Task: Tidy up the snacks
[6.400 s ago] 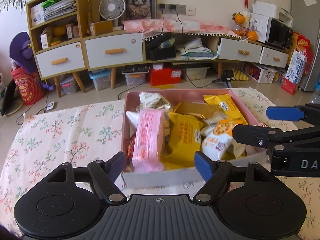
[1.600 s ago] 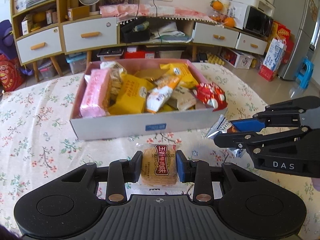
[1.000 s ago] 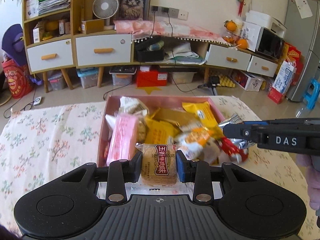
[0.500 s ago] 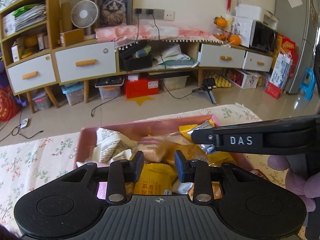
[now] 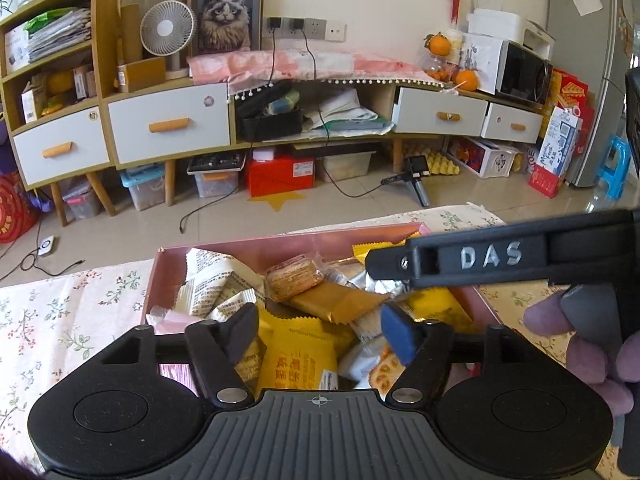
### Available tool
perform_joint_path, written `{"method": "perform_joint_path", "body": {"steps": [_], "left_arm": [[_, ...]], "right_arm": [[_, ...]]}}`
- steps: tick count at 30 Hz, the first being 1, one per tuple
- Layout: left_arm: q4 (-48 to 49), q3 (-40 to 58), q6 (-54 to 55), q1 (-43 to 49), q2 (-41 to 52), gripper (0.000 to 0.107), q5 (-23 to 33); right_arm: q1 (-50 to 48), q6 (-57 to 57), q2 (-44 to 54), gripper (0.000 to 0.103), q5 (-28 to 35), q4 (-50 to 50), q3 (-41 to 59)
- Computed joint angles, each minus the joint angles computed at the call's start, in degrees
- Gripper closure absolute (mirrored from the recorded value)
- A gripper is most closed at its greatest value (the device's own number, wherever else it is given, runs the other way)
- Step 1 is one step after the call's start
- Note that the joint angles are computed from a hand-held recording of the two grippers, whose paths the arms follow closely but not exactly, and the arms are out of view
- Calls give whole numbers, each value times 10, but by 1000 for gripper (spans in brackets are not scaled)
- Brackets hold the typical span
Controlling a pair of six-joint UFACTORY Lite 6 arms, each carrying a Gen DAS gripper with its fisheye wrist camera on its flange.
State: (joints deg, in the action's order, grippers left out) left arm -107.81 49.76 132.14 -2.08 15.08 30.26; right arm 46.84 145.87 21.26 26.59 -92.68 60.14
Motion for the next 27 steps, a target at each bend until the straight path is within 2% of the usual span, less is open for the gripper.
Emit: {"method": "perform_joint_path", "body": {"steps": [4, 15, 23, 27], "left_arm": [[9, -39, -1, 12, -40, 25, 4], [102, -158, -52, 85, -176, 16, 4], [230, -236, -134, 159, -292, 11, 27], [333, -264, -214, 195, -360, 9, 51]], "right_arm": [[18, -19, -25, 29, 21, 34, -14], [97, -45, -109, 16, 92, 135, -86], [182, -111, -132, 9, 177, 240, -89], [220, -128, -124, 6, 206, 270, -72]]}}
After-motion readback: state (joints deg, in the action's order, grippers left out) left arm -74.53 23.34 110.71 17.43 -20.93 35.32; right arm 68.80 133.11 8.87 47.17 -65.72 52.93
